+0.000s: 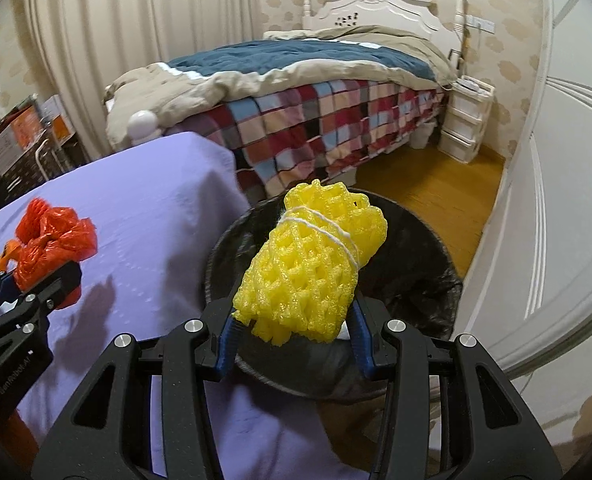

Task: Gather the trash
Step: 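Carry both items over the black bin and open both grippers to drop them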

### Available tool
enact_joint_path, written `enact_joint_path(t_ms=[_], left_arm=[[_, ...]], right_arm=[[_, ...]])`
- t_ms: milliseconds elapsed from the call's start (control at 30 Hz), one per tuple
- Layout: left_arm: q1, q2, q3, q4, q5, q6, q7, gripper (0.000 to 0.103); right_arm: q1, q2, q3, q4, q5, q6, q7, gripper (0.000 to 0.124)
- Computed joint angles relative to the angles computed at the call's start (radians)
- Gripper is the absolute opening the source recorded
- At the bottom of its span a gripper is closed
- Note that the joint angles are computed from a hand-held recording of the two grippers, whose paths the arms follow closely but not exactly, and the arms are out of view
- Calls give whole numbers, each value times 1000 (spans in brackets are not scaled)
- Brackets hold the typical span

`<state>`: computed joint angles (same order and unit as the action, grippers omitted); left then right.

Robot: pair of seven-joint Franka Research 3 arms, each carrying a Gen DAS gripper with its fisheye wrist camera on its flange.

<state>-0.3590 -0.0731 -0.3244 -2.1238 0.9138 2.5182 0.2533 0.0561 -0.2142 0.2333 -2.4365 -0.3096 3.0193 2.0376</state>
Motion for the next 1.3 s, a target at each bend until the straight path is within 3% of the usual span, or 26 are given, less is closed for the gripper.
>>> enact_joint_path(t_ms=[433,900,1000,1100,1300], left_arm=[[-80,210,38,235,-6,-56,102,41],[-144,311,82,357,-22,-92,148,42],[-150,313,87,361,-24,-96,151,46],[-156,311,91,361,-13,-106,135,66],[-156,302,92,355,0,-113,123,72]], right_arm=[[-14,80,-60,67,-70,-13,50,45],[13,117,-124,104,-126,-19,97,45],[15,121,-131,107,-128,-22,101,45],[20,119,-139,106,-113,-25,88,46],[13,119,-136,105,-141,-30,125,54]])
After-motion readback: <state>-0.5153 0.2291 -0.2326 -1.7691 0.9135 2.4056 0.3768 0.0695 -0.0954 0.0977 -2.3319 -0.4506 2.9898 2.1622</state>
